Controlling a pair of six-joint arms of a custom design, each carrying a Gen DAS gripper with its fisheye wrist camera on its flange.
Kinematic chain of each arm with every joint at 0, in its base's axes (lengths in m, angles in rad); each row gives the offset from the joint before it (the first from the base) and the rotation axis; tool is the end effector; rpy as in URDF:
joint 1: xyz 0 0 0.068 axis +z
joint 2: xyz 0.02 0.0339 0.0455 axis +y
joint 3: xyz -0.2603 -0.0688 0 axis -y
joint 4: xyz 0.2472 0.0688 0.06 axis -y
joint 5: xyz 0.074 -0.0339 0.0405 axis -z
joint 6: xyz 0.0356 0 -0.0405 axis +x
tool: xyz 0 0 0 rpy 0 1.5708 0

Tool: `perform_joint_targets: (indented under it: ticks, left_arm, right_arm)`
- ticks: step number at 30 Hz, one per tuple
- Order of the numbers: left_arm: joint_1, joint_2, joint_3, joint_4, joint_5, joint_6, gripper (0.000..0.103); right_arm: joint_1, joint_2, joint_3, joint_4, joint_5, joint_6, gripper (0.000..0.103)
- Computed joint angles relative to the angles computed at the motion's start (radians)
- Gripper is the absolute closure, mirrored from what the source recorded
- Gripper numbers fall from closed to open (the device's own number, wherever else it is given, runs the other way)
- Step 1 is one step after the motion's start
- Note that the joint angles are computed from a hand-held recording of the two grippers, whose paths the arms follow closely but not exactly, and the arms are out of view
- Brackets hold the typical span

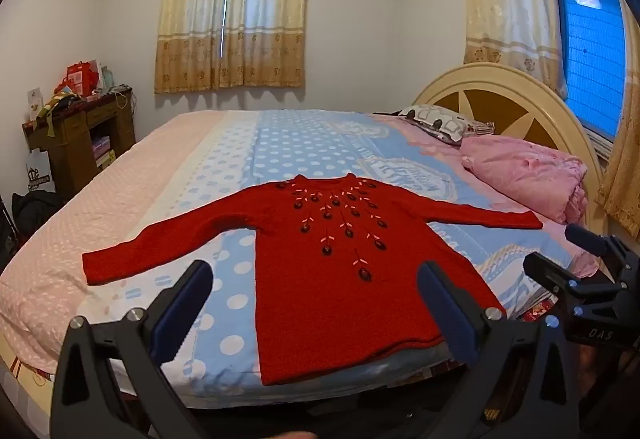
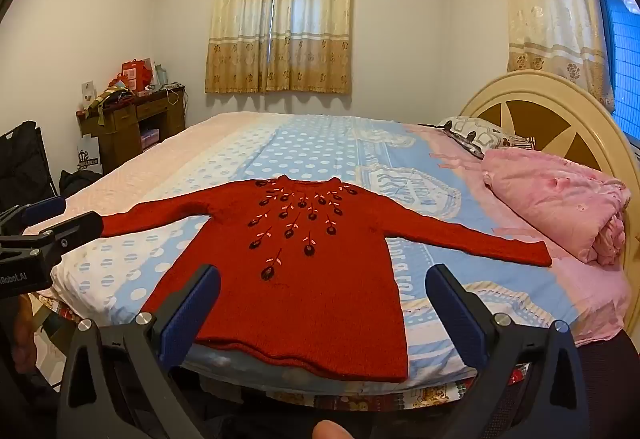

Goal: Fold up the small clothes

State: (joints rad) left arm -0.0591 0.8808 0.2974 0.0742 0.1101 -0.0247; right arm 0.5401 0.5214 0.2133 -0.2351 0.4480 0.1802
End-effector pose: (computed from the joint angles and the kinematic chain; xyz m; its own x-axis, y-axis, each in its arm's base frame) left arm 0.1886 -0.0151 0.1748 -0.4903 0.0044 -0.8715 0.1424 0.9870 -0.0751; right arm 0.1270 0.0582 0.1705 -0.4622 -0.0888 -0.8823 -0.0636 0.9957 -0.0668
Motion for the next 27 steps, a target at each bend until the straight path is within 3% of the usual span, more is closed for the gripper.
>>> perform_joint_targets:
  ticks: [2,5,11,16,17,27]
  left_arm:
    - [-0.016,0.001,-0.002,0.003,-0.028,0.0,0.0]
    - [0.032,0.022,-0.006,0.03,0.03,-0.002,0.0]
    - [0.004,0.042,-0.011,0.05,-0.01,-0.007,0.0]
    - [0.039,0.081,-0.01,0.082,0.018,0.006,0.0]
    - [0.021,0.038,-0.009,0.041,-0.003,0.01,0.0]
    - [0.026,0.05,-0.02,0.063,0.001,0.014,0.0]
  right_arm:
    - [-0.002,0.004,-0.003,0.008,-0.001,-0.001,0.001]
    - [-0.012,0.015,-0.005,0.017,-0.012,-0.003,0.001]
    - [0.001,0.068,-0.025,0.076,-0.003,0.009,0.001]
    - [-0.004,0.071,-0.027,0.079,-0.008,0.005,0.001]
    - [-0.002,0.074,-0.029,0.084,-0.006,0.007,0.001]
    - [-0.026,0.071,-0.031,0.08,-0.032,-0.003,0.001]
